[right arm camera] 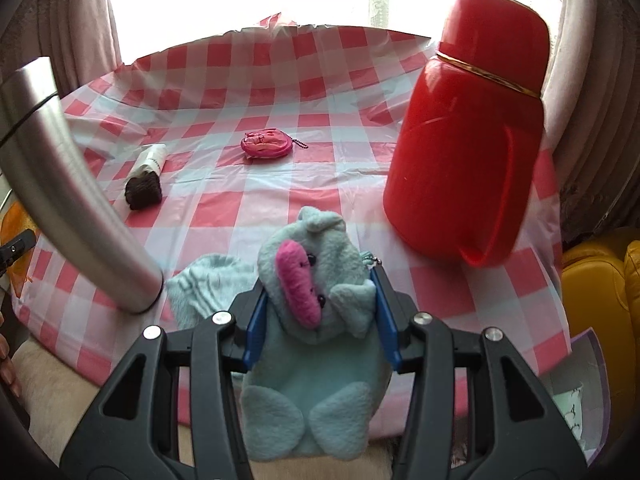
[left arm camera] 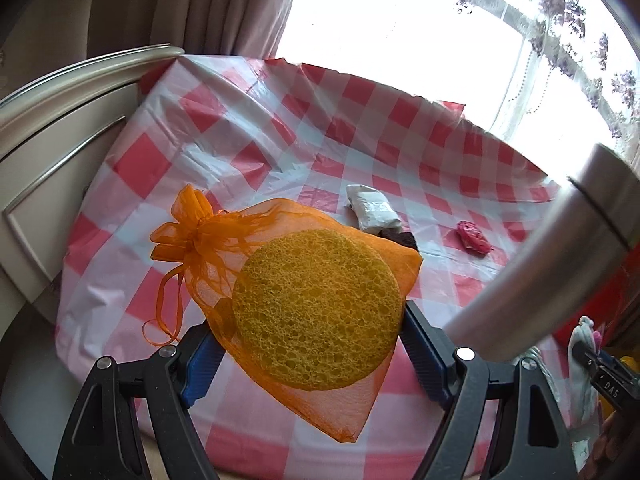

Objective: Organize soft objects
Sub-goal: 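Carry the mesh bag and plush pig to the white box and release them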

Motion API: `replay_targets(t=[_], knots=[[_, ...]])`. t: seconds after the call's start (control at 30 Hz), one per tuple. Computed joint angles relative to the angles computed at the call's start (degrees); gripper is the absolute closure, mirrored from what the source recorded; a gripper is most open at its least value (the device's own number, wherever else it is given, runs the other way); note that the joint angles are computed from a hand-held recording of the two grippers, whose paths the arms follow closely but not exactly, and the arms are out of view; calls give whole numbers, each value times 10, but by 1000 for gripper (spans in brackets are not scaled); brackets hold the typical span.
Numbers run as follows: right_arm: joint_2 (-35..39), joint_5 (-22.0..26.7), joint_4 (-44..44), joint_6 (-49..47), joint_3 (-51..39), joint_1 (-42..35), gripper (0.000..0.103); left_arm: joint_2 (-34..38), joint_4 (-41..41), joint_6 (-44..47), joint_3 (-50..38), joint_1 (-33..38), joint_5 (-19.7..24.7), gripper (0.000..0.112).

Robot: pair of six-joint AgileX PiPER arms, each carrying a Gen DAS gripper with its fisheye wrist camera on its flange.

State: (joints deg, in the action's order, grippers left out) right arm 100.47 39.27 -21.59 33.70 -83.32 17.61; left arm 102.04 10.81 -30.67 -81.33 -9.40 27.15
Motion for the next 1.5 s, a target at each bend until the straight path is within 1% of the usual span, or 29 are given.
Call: replay_targets(t=[0.17,0.47,0.53,0.67,0.83,0.93,1.0,1.17,1.23,1.33,1.5], knots=[[-49,-9,5,4,49,-4,52,-52,4,-6,52,-14,-14,30],[-140,-7,18,-5,137,-36,52,-144,61,-53,129,-72,-24,30],[-162,-7,23,-13,159,-49,52,-157,56,-42,134,-89,-21,30],[-199,-8,34,-27,196,-76,52,-170,19,4,136,-124,-18,30],[-247,-6,44,-51,247,-120,52,-164,-23,58,119,-182,-10,30],[-274,-8,63,-81,275,-161,52,-148,-87,125,97,-212,-1,30],[-287,-4,57,-88,292,-184,52,-136,-122,163,84,-226,7,30],[-307,5,42,-97,317,-233,52,-98,-145,190,40,-290,35,30],[-315,4,53,-114,324,-256,52,-84,-140,194,21,-315,46,30],[-322,0,75,-144,332,-292,52,-59,-170,227,-8,-338,63,30],[-332,-6,98,-186,340,-350,51,-25,-163,225,-50,-385,82,30]])
